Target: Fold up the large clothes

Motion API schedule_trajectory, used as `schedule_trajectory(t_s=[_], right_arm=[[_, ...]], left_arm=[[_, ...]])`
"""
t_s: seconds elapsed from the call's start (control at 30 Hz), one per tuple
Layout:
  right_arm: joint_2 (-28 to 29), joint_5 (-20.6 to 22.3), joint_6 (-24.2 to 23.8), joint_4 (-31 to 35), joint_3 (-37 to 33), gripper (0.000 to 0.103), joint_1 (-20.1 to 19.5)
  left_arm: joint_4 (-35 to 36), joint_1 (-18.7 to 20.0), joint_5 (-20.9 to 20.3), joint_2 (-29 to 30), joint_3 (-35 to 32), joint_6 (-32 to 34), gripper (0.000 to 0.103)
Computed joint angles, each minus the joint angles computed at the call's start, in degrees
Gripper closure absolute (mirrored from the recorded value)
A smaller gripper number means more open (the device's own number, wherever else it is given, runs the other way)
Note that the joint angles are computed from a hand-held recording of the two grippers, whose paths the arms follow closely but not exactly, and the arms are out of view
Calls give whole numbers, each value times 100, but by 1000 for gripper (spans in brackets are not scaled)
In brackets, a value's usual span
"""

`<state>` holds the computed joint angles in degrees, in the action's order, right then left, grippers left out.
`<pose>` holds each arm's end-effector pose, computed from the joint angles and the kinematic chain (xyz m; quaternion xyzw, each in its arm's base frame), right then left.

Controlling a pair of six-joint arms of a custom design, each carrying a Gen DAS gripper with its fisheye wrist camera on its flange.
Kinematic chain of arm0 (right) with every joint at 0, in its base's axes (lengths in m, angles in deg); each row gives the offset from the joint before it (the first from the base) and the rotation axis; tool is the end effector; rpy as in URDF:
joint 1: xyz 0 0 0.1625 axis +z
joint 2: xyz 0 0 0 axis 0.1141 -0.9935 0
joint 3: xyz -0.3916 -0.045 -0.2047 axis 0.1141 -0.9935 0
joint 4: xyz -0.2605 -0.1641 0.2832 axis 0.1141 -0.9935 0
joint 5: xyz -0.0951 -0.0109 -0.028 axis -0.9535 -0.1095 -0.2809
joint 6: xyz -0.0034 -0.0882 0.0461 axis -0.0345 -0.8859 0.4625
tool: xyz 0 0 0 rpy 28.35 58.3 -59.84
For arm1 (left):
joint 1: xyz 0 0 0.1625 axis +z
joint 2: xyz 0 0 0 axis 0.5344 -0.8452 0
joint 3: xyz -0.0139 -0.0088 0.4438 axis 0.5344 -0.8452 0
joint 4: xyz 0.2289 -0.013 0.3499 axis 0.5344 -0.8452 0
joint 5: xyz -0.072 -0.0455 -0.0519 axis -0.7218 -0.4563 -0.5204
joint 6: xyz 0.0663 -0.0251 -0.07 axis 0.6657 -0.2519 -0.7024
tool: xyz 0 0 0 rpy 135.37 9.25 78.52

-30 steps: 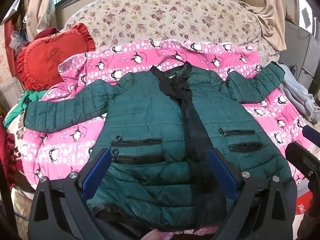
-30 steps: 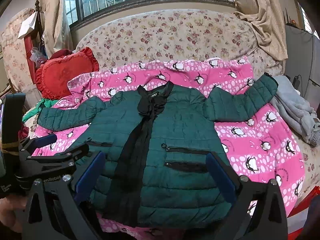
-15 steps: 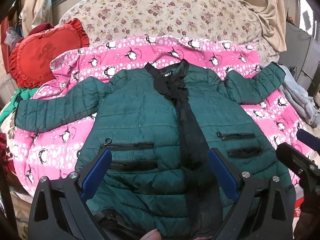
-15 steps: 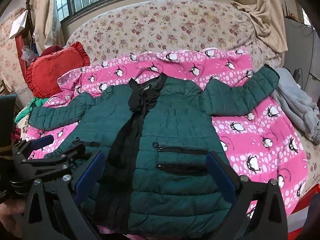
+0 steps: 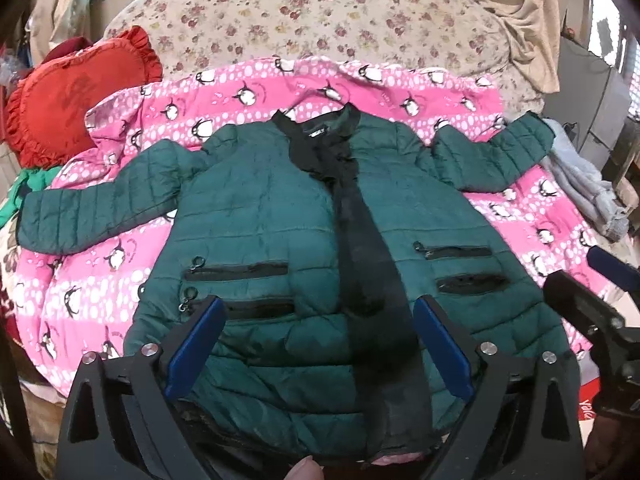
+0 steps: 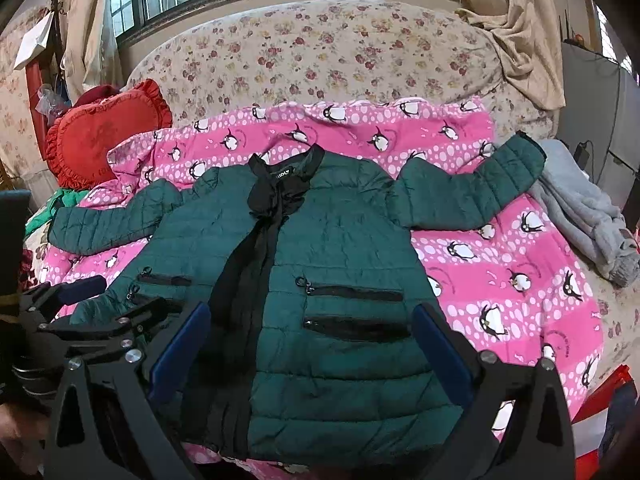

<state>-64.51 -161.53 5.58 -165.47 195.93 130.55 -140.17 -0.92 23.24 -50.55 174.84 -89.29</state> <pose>0.4114 -0.2924 -0.0046 0.2899 -0.8751 0.2835 0.2642 -0.0095 -0.2608 0.3365 0.0598 0.8675 -0.3502 0.3482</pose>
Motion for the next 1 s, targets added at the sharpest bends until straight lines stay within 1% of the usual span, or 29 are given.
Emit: schedule_trajectory(t_s=[0.2, 0.3, 0.4, 0.5, 0.77, 0.9, 1.0], right_arm=[[-31, -12, -14, -51, 28, 1, 62], [-29, -19, -13, -74, 34, 1, 100], [-32, 13, 2, -63, 37, 1, 114], [-41, 61, -25, -69, 46, 1, 117], [-10, 104, -18, -185, 41, 1, 75], [44, 96, -55, -187, 7, 1, 36], [87, 86, -84, -157, -37, 1, -3]], left_arm=[[507, -262, 76, -213, -36, -411, 0], [906, -386, 144, -190, -73, -641, 0], [1230, -543, 130, -159, -111, -781, 0], [1285, -629, 86, -149, -137, -827, 0], [959, -488, 42, -101, -85, -594, 0], [266, -229, -39, -68, 42, 7, 0], [-195, -3, -75, 7, 131, 320, 0]])
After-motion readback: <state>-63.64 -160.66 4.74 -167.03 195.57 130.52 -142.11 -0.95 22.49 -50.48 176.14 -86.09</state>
